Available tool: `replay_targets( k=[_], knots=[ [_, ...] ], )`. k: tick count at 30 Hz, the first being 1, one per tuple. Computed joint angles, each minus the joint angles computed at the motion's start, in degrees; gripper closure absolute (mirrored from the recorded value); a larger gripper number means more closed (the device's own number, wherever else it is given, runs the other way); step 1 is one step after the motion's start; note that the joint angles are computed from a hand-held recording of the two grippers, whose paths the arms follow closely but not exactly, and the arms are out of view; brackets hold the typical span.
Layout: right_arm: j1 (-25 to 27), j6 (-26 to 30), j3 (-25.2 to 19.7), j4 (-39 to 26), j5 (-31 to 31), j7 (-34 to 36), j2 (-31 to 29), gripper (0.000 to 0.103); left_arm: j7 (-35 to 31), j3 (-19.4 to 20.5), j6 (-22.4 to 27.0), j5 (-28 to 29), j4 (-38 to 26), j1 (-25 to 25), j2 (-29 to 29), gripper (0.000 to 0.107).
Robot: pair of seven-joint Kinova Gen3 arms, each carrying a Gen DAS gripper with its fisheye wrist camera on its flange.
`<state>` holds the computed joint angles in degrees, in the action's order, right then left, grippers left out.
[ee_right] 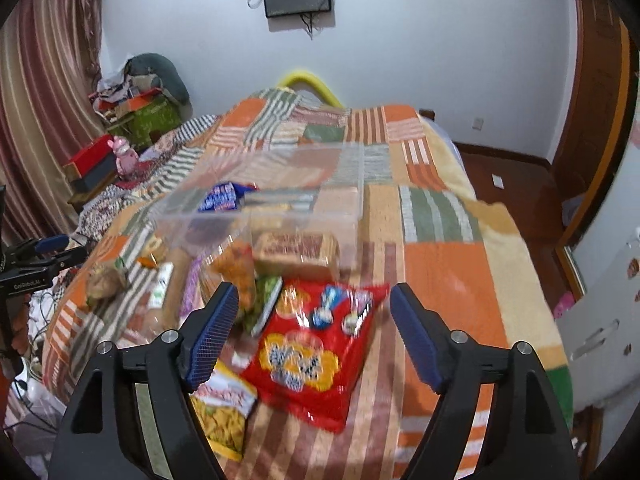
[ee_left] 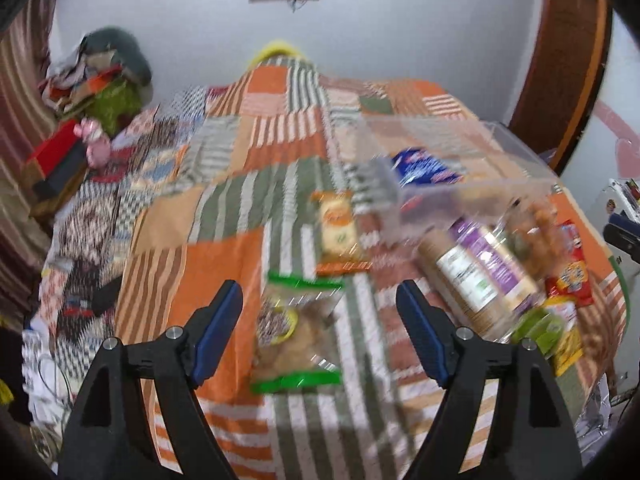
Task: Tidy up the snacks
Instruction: 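Grasp the green-trimmed cake bag with the left tool while the right tool grasps the red cartoon bag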
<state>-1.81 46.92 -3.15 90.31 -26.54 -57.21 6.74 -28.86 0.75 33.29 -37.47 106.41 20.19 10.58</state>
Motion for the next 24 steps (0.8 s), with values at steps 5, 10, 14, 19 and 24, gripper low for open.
replay_targets(
  k=[5, 10, 14, 19, 24],
  knots=[
    [-0.7, 1.3, 0.1, 1.0, 2.5, -2.9, 1.1, 0.027, -2.0, -0.5, -0.7, 3.2, 1.8, -1.9, 1.5, 0.028],
    [-1.1, 2.1, -0.2, 0.7, 4.3, -5.2, 3.2, 0.027, -4.4, -1.5, -2.6, 7.1, 2.2, -3.6, 3.8, 0.028],
    [-1.3, 2.3, -0.6, 0.4, 5.1, -6.3, 4.2, 0.023, -7.3, -2.3, -5.5, 10.6, 2.1, -4.4, 5.6, 0.028],
    [-1.7, 3.5, -1.0, -0.7, 6.2, -8.0, 5.7, 0.021, -10.0, -3.5, -5.5, 12.6, 0.1, -3.4, 8.5, 0.028],
    [-1.9, 4.5, -1.4, -2.0, 6.7, -8.7, 7.2, 0.019, -8.7, -6.8, -5.4, 9.3, -0.6, 1.3, 10.5, 0.039]
  ],
)
